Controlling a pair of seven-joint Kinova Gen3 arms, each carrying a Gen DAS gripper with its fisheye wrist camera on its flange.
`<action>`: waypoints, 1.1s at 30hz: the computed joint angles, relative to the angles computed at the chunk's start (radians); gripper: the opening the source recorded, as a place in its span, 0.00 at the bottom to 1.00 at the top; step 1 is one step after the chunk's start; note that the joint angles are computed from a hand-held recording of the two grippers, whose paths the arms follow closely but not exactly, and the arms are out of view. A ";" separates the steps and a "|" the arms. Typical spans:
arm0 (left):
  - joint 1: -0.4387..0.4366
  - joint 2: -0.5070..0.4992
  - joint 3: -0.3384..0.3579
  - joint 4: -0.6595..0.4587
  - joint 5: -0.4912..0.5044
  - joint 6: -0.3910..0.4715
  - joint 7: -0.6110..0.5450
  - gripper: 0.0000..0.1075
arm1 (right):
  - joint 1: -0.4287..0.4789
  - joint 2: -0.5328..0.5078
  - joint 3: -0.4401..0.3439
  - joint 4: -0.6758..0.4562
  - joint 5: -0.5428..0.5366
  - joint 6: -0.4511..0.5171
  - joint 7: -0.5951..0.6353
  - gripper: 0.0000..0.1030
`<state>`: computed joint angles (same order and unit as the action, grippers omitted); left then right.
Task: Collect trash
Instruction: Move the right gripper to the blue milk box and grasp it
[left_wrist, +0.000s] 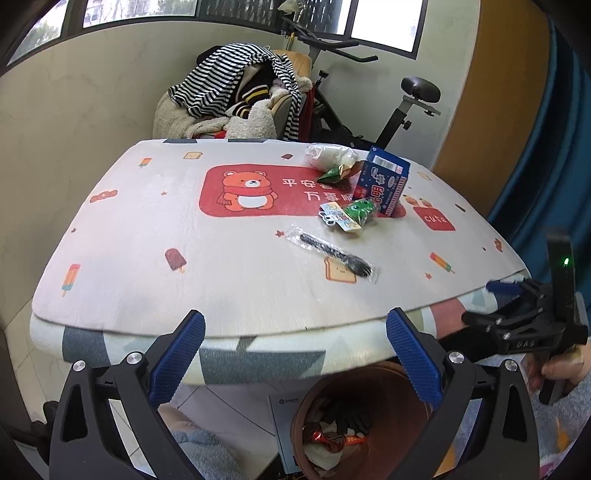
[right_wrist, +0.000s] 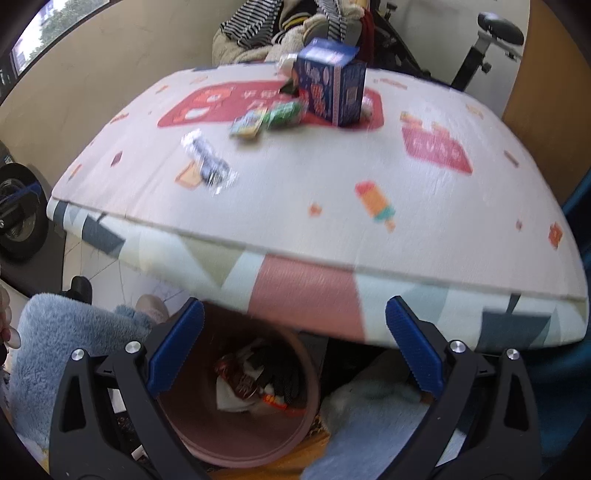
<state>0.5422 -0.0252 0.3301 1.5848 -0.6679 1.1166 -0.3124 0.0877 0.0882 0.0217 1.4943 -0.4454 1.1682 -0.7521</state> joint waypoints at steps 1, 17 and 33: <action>-0.006 0.004 -0.007 -0.007 0.007 -0.005 -0.012 0.89 | 0.002 0.004 -0.003 -0.006 -0.004 -0.004 0.004 0.94; -0.085 0.158 -0.155 -0.155 0.199 -0.095 -0.187 0.83 | -0.063 0.400 -0.120 -0.575 0.052 0.002 -0.126 0.86; -0.130 0.314 -0.224 -0.276 0.491 -0.140 -0.323 0.30 | 0.007 0.428 -0.177 -0.650 0.019 0.041 -0.198 0.43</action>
<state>0.4122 0.2890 0.1065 1.3084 -0.1770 0.9765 -0.6354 0.0949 0.5166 -0.1549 0.8440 -0.4266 1.2088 -0.9500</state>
